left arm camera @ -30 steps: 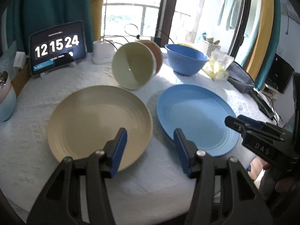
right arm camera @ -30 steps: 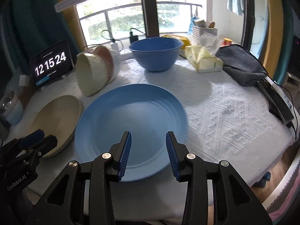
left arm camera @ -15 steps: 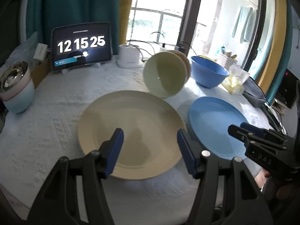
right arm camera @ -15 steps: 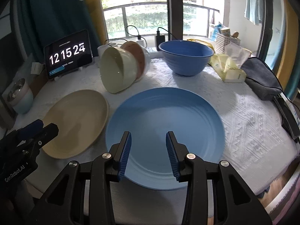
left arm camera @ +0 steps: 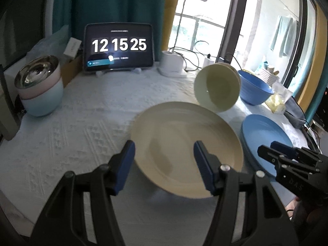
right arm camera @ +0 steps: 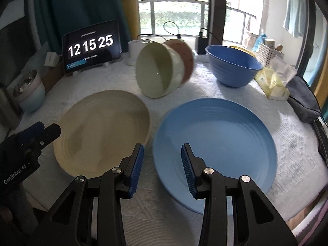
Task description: Organize plates and bowls
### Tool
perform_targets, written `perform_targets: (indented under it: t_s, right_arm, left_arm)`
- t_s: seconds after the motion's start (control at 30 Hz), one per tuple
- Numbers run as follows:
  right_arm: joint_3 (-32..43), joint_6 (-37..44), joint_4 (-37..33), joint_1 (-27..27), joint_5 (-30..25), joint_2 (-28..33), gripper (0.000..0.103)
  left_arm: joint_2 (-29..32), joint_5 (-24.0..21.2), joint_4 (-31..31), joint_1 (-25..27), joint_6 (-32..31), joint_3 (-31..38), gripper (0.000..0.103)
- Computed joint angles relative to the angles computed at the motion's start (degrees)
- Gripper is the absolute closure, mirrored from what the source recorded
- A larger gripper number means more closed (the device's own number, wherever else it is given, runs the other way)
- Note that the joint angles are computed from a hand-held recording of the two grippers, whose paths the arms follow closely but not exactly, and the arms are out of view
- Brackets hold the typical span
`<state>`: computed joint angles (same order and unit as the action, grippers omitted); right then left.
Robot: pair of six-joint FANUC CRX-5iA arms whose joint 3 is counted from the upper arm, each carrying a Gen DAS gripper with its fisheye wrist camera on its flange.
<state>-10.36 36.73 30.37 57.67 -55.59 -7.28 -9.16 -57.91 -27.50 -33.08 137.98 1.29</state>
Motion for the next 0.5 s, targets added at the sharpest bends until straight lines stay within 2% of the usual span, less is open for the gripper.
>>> perform_targets:
  t_s: [0.5]
  right_arm:
    - [4.1,2.5,-3.8,1.3,-0.8,4.8,0.063]
  left_arm:
    - [-2.2,2.7,5.3,6.2,-4.0,-5.0,0.042]
